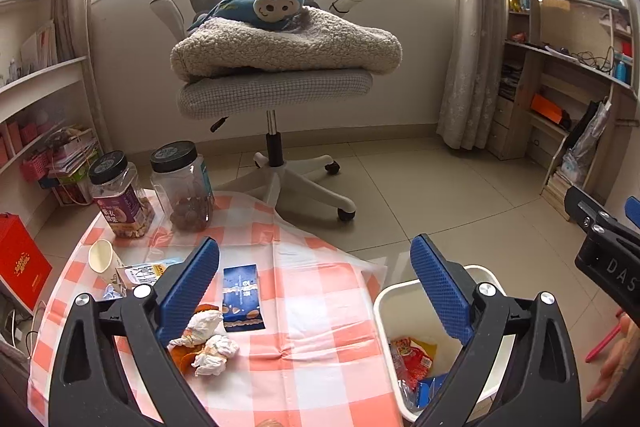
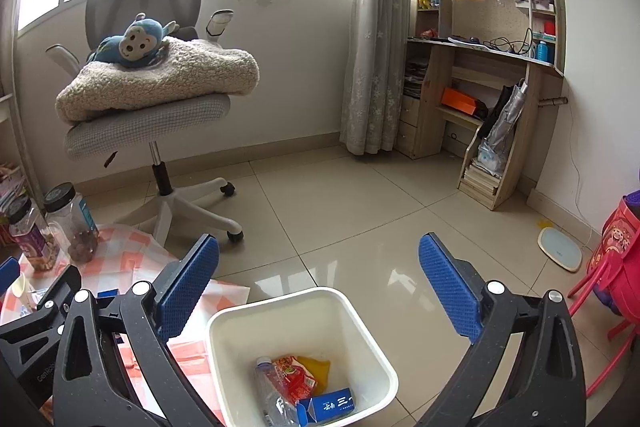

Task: Collect trash
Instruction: 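Grasp the crumpled foil with the left gripper while the right gripper grasps the tissue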

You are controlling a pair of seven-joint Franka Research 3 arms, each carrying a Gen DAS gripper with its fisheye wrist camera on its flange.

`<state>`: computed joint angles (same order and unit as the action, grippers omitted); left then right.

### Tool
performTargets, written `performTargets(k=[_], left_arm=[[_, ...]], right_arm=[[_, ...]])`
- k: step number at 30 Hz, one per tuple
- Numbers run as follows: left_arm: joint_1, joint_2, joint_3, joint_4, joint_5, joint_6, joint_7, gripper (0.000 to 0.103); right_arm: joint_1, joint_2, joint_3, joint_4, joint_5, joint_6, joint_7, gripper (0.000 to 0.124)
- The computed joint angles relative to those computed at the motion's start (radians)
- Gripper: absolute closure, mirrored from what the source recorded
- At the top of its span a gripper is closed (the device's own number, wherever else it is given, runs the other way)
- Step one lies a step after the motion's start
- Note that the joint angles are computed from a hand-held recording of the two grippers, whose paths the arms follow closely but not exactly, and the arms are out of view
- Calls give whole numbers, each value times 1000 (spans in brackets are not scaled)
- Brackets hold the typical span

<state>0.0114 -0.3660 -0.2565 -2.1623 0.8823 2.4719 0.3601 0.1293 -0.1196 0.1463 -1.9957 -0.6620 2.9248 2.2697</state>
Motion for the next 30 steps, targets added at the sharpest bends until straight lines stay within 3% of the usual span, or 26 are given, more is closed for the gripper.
performTargets(k=[7, 14, 18, 20, 23, 24, 26, 27, 30], left_arm=[[36, -75, 54, -98, -61, -16, 40, 9], [106, -59, 130, -110, -214, -186, 105, 9], [142, -21, 195, -130, -316, -235, 143, 9], [154, -13, 229, -155, -374, -219, 175, 9], [160, -21, 290, -213, -497, -120, 270, 9], [166, -23, 297, -224, -528, -105, 294, 12], [156, -34, 333, -252, -625, -62, 389, 34], [148, -40, 350, -261, -675, -52, 444, 50], [176, -81, 322, -272, -683, -63, 503, 73]], right_arm=[[69, 37, 31, 36, -18, -48, -30, 28], [195, 112, 16, 104, 132, -118, -177, 28], [257, 173, 1, 165, 186, -163, -229, 28], [283, 204, -4, 195, 255, -201, -282, 28], [305, 250, 1, 240, 435, -274, -395, 28], [309, 268, 5, 260, 504, -303, -435, 28], [316, 303, 14, 301, 626, -382, -504, 28], [320, 323, 18, 324, 678, -427, -536, 28], [340, 369, 21, 369, 774, -530, -584, 28]])
